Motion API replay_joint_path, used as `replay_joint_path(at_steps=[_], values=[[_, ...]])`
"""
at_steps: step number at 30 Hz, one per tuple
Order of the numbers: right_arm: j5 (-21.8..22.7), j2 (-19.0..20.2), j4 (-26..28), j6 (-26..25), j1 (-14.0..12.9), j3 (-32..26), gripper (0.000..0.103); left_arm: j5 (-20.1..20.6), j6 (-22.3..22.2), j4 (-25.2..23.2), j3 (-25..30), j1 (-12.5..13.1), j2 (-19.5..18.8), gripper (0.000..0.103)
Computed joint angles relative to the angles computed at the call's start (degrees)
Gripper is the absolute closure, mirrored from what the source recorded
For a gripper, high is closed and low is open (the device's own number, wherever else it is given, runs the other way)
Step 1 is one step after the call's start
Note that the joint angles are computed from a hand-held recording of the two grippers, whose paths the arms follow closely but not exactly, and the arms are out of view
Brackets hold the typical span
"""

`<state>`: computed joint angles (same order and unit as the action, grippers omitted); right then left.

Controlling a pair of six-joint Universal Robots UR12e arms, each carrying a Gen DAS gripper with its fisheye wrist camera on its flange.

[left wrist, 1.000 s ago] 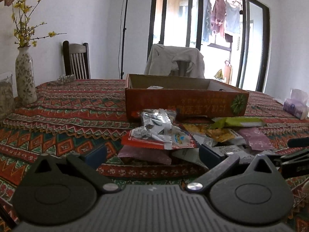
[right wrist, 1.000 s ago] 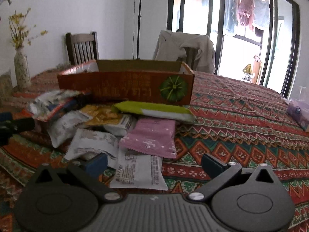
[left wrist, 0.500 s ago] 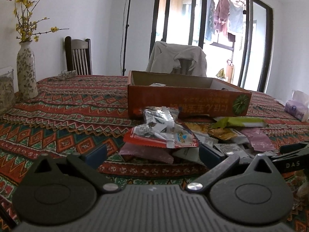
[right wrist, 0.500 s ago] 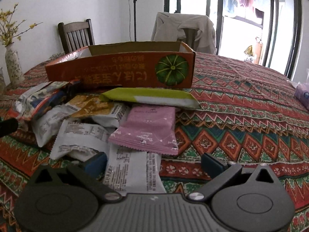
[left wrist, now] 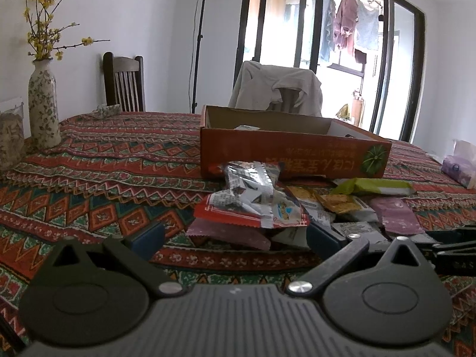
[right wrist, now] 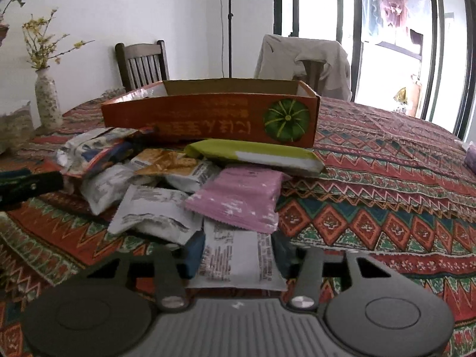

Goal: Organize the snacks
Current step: 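Grasp a white printed packet with the right gripper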

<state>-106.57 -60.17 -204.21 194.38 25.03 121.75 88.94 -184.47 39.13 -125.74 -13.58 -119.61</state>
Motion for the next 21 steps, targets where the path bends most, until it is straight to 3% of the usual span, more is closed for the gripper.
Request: replay_joint_path(at_steps=[3,10,17,21], values=[[-0.4,0.0,-1.7,0.8,0.3,0.7,0.064,0.4,0.0,0.3,-0.1,-0.2,-0.1,0.000],[-3.1,-0.2,-6.9,0.6,1.3,2.3,0.064,1.7,0.0,0.1,0.0,-0.5,-0.1,0.000],[-5.7,-1.1,-13.0,0.0,1.5,4.3,0.064,5.4,1.4,1.2,-0.1,-1.9,0.0,0.000],[-6.4,-1.1,-15.8,0.1,1.2,5.2,0.064,3.2,0.6,0.4,-0.5,-2.3,0.8,0.000]])
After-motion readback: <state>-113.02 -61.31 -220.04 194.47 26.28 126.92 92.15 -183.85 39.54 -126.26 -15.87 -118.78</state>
